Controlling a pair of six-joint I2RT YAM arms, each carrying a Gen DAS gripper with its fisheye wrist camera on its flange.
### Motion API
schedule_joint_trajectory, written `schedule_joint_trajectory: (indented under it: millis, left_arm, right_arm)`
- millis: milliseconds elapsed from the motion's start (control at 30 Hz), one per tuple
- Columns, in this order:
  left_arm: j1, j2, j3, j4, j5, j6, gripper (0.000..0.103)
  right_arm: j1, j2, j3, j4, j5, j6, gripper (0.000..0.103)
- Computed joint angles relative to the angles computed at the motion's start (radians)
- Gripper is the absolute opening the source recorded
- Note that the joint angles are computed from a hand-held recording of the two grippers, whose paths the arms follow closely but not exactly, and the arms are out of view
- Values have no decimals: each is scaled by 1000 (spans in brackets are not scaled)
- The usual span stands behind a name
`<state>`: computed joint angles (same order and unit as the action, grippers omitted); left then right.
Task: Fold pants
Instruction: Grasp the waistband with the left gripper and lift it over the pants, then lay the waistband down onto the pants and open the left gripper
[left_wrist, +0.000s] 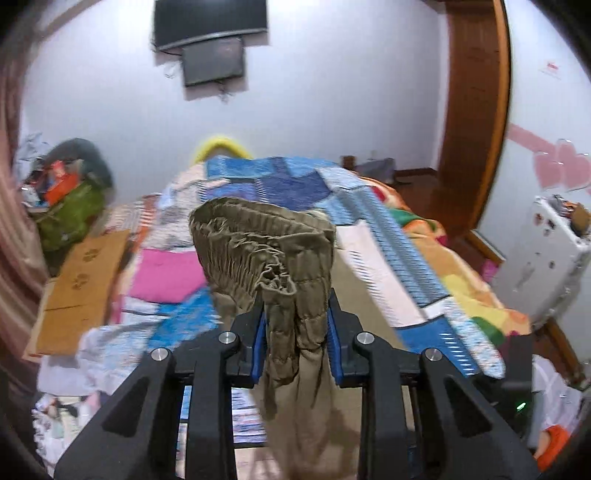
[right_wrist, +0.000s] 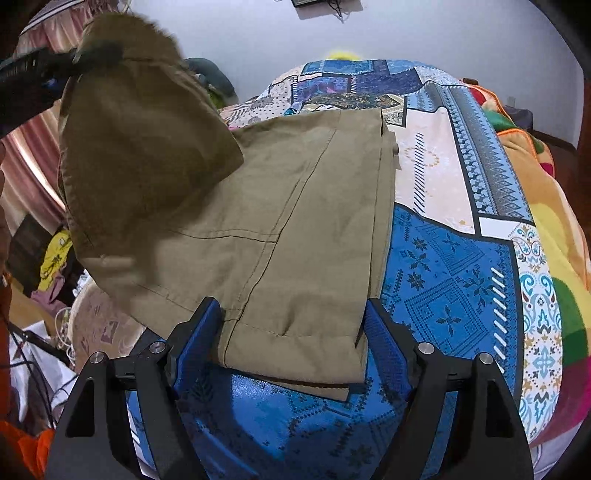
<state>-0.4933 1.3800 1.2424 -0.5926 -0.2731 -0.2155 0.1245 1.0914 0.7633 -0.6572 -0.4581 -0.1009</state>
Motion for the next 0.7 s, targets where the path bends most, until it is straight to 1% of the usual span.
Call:
schedule_joint_trajectory:
  millis: [133,267,333,367,433,467,500,533,567,600,700]
  left_arm:
    - [-24,95,46,-1,117,-41,28]
    - [-42,162,58,6,221,-52,28]
    - [-53,185,66,-9,250,-49,29]
    - [-62,194,67,-16,255,-46,31]
    - [-82,196,60,-20,258,-30,39]
    - [-91,191,56,-18,260,-24,47]
    - [-103,177,49,-14,252,-23,59]
    - [-112,163,44,-6,237,-21,64]
    - [-122,134,26,10,211,-19,73]
    - [-121,117,18,17,198,-14,77]
    - [-96,74,9,10,157,11,82]
  right_arm:
    - [3,-10,-7,10,3,24,77]
    - [-29,-20,4,-17,-21,19,76]
    - [-62,-40,3,-27,-32,16,76]
    - [-82,-46,5,-37,-40,9,76]
    - [-131,-59,14,-64,-54,-7,76]
    - [-156,-65,18,-77,-59,-17,76]
    - [-169,-65,25,-85,-60,-21,76]
    - [-187,-68,31,-94,-61,-27,76]
    - [-201,-70,37,-102,-63,-31,76]
    - [-215,-75,43,-110,-67,-34,76]
    - [-238,-96,61,-118,-81,-35,76]
